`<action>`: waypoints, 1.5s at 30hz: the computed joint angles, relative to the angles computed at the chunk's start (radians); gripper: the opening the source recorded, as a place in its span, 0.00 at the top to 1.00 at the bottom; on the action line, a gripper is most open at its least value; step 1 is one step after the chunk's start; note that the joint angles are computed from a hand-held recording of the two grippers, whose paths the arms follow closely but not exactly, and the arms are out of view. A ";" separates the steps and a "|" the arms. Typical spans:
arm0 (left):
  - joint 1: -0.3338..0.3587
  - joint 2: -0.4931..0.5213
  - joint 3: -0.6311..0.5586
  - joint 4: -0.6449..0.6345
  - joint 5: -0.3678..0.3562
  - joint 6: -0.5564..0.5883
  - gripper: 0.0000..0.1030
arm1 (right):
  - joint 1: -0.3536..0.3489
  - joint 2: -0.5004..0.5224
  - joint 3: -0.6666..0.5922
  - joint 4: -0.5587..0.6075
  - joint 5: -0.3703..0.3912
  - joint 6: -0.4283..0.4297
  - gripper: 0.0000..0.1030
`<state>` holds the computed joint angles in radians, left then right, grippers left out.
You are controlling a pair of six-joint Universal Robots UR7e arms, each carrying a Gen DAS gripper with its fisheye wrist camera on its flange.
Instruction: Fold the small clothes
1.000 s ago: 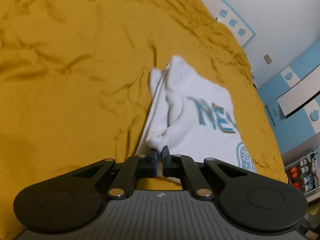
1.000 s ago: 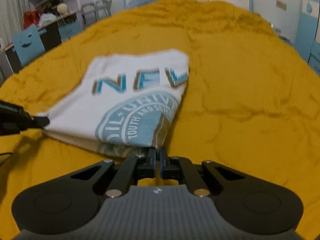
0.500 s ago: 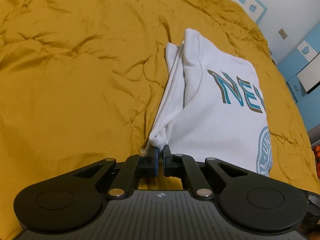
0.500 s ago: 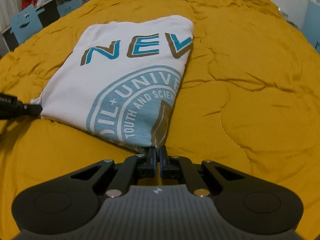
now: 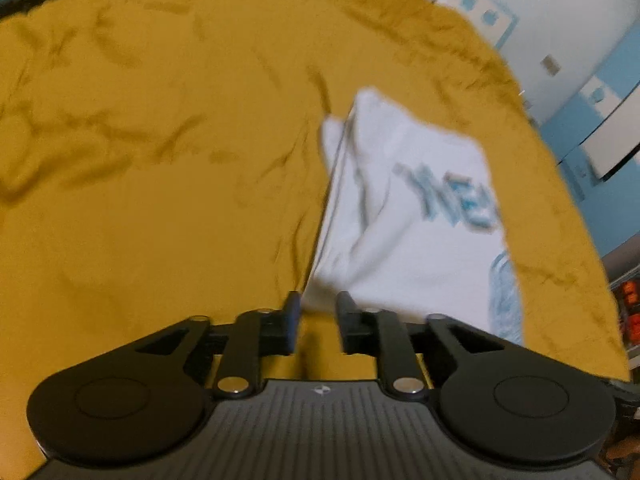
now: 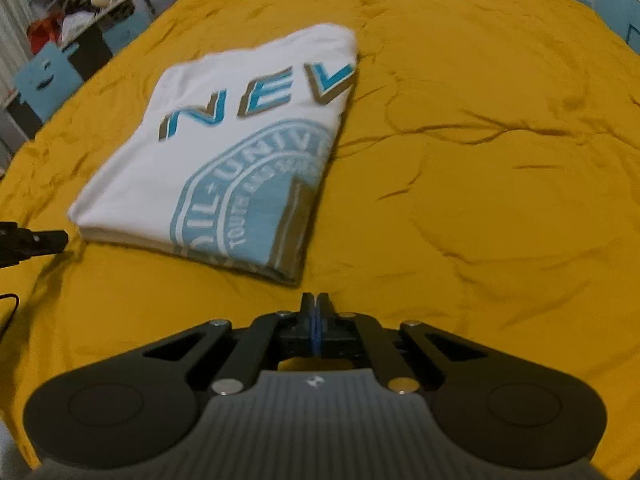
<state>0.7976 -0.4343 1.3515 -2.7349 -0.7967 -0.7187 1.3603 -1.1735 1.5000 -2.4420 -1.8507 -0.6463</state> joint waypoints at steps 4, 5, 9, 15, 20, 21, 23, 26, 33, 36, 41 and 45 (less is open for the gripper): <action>0.014 0.018 -0.032 -0.127 -0.039 0.132 0.40 | -0.013 -0.005 -0.038 0.010 0.063 0.031 0.88; 0.021 0.030 -0.055 -0.146 -0.053 0.170 0.34 | -0.015 0.001 -0.052 0.010 0.079 0.042 0.74; 0.065 0.084 -0.139 -0.229 -0.127 0.235 0.17 | -0.025 0.029 -0.108 0.025 0.155 0.089 0.62; 0.149 0.178 -0.292 -0.211 -0.215 0.197 0.17 | -0.041 0.114 -0.221 0.058 0.242 0.205 0.52; 0.216 0.237 -0.406 -0.170 -0.299 0.185 0.17 | -0.055 0.201 -0.325 0.087 0.272 0.277 0.50; 0.229 0.246 -0.420 -0.179 -0.329 0.191 0.17 | -0.058 0.221 -0.349 0.094 0.279 0.288 0.50; 0.253 0.269 -0.451 -0.208 -0.366 0.199 0.17 | -0.066 0.258 -0.394 0.113 0.300 0.317 0.50; 0.284 0.302 -0.494 -0.259 -0.426 0.198 0.20 | -0.078 0.318 -0.472 0.145 0.349 0.360 0.50; 0.325 0.386 -0.683 -0.172 -0.522 0.267 0.39 | -0.094 0.481 -0.703 0.213 0.458 0.466 0.52; 0.332 0.440 -0.791 -0.137 -0.539 0.273 0.48 | -0.098 0.555 -0.817 0.254 0.490 0.511 0.60; 0.338 0.490 -0.882 -0.109 -0.551 0.273 0.62 | -0.103 0.699 -1.059 0.371 0.538 0.581 0.80; 0.326 0.485 -0.869 -0.127 -0.519 0.281 0.70 | -0.097 0.816 -1.279 0.493 0.533 0.583 0.86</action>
